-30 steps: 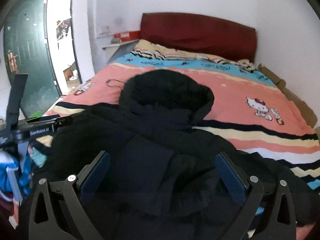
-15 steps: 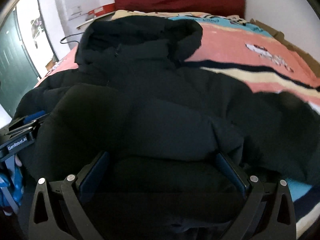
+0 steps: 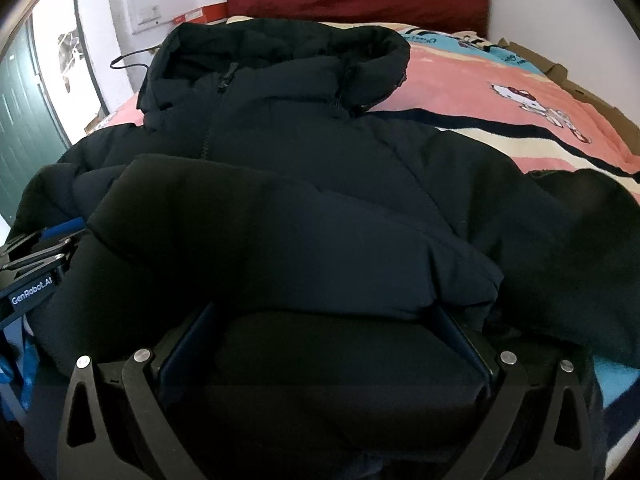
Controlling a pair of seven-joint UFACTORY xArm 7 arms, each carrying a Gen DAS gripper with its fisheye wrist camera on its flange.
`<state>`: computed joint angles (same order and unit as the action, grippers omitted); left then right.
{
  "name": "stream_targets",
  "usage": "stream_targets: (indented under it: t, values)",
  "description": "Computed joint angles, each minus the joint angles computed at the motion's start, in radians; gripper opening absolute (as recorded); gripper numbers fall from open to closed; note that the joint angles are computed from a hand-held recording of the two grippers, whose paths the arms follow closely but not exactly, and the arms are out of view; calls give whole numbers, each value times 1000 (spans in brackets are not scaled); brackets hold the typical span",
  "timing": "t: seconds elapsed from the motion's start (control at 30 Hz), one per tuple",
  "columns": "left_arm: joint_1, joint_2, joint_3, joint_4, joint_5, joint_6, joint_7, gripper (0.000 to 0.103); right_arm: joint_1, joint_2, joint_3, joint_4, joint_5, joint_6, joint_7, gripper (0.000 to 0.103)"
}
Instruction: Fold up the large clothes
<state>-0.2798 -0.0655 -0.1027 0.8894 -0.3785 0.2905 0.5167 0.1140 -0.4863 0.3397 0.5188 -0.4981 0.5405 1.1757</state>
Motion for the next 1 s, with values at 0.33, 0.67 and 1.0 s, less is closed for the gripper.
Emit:
stream_targets:
  t: [0.33,0.67,1.0]
  values:
    - [38,-138,67,-5,11,42,-43,64,26,-23,64,155,-21,100,-55,103]
    - [48,-52,24,-81,145,-63,-156,76,55,115,11,122,-29,4,9,103]
    - [72,-196,13,-113,364,70,-352,76,167,-43,-66,65,145,84,-112,102]
